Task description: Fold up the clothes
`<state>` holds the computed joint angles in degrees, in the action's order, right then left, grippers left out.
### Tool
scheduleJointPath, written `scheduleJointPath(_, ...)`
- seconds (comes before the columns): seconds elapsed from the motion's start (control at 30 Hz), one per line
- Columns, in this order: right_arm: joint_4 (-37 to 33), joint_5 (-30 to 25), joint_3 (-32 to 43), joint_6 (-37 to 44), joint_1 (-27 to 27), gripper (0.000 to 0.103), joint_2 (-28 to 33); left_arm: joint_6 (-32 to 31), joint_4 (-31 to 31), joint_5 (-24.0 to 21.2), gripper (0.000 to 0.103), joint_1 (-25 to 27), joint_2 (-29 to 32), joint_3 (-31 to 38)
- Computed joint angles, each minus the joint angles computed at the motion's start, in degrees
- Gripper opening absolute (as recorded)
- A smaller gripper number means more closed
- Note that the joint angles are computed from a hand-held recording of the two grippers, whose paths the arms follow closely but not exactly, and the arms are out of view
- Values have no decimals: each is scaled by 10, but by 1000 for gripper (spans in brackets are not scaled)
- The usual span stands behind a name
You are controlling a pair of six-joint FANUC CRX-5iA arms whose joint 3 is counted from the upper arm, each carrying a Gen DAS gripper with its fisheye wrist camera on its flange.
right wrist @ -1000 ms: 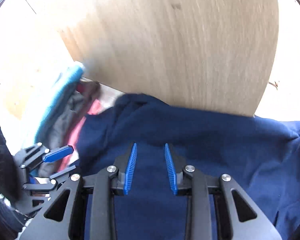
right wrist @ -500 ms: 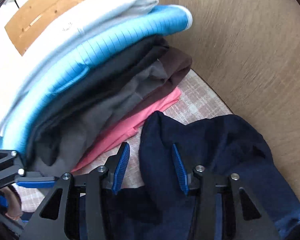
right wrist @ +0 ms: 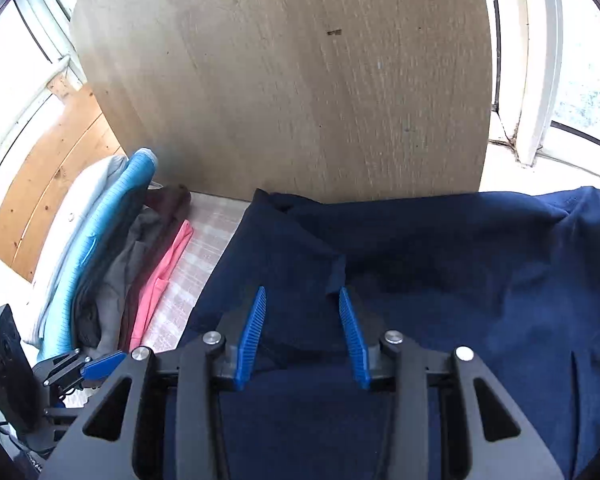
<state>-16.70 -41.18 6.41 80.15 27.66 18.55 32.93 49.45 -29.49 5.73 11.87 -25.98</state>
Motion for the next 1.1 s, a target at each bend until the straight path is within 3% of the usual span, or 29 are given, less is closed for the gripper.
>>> scheduleJointPath(0.1,-39,-40,32,43,-17,41,14,7,-20,-4,36,-10,19,22)
scheduleJointPath(0.23,59,-53,55,-11,5,43,54,64,-80,-10,36,-34,58,79)
scheduleJointPath(0.37,81,-82,81,-43,6,43,96,83,-99,-12,35,-44,81,105)
scheduleJointPath(0.43,70,-75,77,-24,4,43,95,61,-74,-5,25,-47,81,97)
scheduleJointPath(0.5,55,-74,78,3,1,26,95,30,-42,0,17,-50,78,86)
scheduleJointPath(0.53,45,-74,82,18,0,3,95,18,-29,-1,15,-51,76,83)
scheduleJointPath(0.57,35,-75,86,32,-2,3,97,4,-17,1,15,-53,73,77)
scheduleJointPath(0.67,70,-31,55,32,7,2,74,-65,44,-8,13,-59,61,57)
scheduleJointPath(0.7,103,-7,34,14,15,2,63,-84,55,-22,16,-58,60,54)
scheduleJointPath(0.73,161,13,12,-35,24,3,59,-97,61,-38,26,-57,58,52)
scheduleJointPath(0.77,189,18,3,-56,25,4,58,-80,37,-49,31,-52,55,56)
scheduleJointPath(0.8,186,2,9,-62,24,7,61,-58,10,-59,32,-48,53,61)
scheduleJointPath(0.87,124,-26,25,-27,6,25,61,-67,36,-73,31,-32,31,36)
scheduleJointPath(0.97,81,-32,13,7,-3,29,41,-109,85,-92,32,-4,-8,-12)
scheduleJointPath(1.1,30,-40,-13,72,3,29,3,-60,-8,-97,32,16,-39,-13)
